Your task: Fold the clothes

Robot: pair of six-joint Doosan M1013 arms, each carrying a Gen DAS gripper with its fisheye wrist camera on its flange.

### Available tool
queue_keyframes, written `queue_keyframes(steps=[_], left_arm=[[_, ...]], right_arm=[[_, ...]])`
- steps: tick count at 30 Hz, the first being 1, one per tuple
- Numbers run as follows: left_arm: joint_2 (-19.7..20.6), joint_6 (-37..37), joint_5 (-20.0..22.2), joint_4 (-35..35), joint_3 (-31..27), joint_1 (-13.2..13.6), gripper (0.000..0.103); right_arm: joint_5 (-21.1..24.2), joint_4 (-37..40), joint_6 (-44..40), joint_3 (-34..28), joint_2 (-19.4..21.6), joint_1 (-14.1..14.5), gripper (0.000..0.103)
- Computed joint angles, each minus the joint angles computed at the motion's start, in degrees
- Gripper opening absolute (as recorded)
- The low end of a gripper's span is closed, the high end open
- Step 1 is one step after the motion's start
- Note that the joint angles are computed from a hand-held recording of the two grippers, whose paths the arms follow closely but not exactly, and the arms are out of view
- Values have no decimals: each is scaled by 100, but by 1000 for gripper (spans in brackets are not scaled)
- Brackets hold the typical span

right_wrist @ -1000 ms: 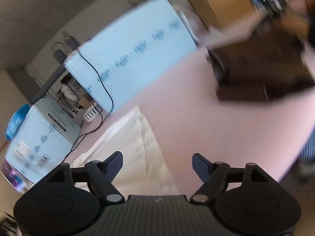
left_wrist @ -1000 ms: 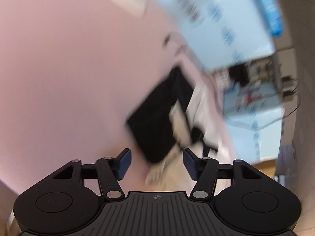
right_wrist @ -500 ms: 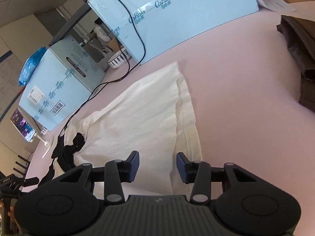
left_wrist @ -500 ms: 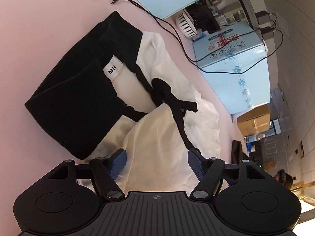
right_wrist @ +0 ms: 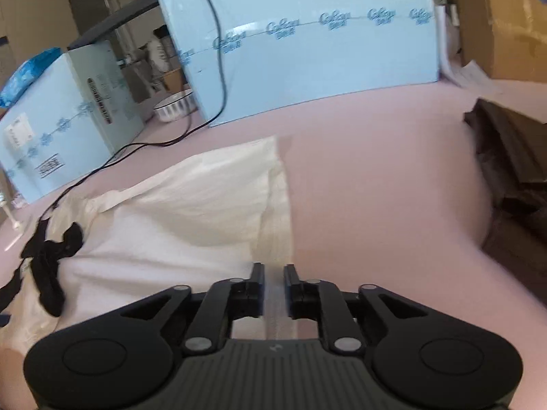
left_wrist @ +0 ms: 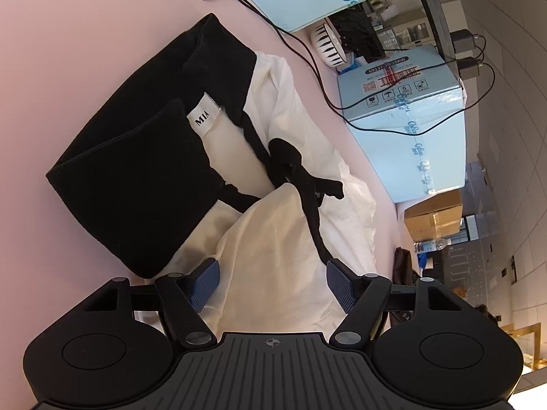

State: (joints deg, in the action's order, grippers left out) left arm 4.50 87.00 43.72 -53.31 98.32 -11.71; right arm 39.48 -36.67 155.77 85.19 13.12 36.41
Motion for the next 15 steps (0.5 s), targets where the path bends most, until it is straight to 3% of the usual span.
queue_keyframes(steps=[1,3,7,10,11,12,15], left_arm=[[0,0,-5,6,-1,-3,71],[-3,-35,-14,45,-6,-13,71],[-25,-120,-95,121,8,-54,72],[-56,-112,-170,136,46,-76,72],[-61,-124,-178,127,53,-76,72],[-64,-133,-178,110,59,-72,72],[-61,-175,-152,91,55,-59,72]], right_arm=[[-24,-408,357,23,-30,24,58],[-449,-326,397,20,-24,-102,58],[-376,1519,-1290,-431,302,-407,53],[-158,2419,-1980,-737,580,-573,34],[-168,2248,-1942,-777,624,-560,11],[-85,2019,-1862,-849,680,-536,0],[-27,1364,-1452,-937,756,-478,0]])
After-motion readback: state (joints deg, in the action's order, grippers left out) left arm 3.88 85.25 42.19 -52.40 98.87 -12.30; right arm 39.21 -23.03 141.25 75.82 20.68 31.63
